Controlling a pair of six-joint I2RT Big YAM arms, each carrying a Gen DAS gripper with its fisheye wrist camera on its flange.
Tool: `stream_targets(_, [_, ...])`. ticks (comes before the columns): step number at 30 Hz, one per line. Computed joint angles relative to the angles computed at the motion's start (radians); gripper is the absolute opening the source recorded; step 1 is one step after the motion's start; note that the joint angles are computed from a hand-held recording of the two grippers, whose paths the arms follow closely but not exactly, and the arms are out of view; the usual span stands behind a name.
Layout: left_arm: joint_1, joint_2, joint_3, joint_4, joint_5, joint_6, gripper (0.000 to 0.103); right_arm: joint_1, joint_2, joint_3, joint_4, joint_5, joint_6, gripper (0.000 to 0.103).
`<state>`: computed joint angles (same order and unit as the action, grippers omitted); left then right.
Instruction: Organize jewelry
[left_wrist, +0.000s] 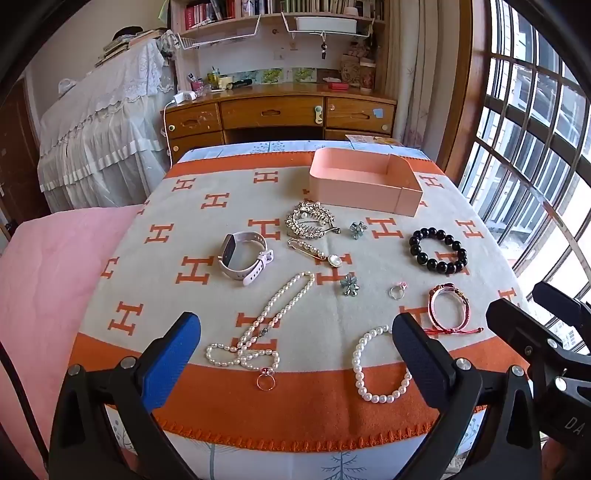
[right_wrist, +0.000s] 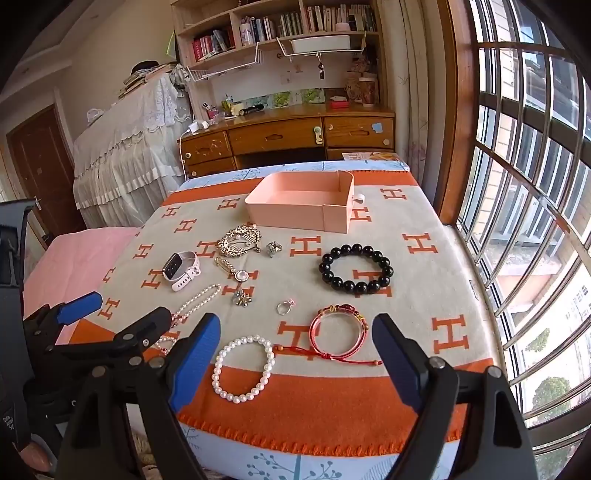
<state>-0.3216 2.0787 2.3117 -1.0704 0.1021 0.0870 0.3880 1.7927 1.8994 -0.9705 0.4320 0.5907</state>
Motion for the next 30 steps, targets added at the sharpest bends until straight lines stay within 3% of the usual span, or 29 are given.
stream_targets(5, [0.010, 0.006, 0.009, -0.009, 0.021, -0.003, 0.102, -0.002, 0.004, -0.004, 0.001, -0.017, -0.012, 0.085])
stream_targets(8, [-0.003, -0.026, -0.049, 0.039, -0.016, 0.001, 0.102, -0.004, -0.002, -0.015, 0.032, -0.030, -0.029, 0.085])
stream_targets(9, [-0.006, -0.005, -0.012, 0.014, -0.025, -0.012, 0.102, -0.001, -0.011, -0.041, 0.062, -0.029, -0.035, 0.085])
stream_targets(17, [-0.003, 0.005, 0.005, 0.006, -0.034, -0.038, 0.102, -0.013, 0.008, -0.012, 0.051, -0.075, -0.047, 0.085])
stream_targets(30, [-0.006, -0.007, -0.008, 0.024, -0.044, -0.037, 0.102, -0.008, 0.007, -0.004, 0.039, -0.042, -0.061, 0.085])
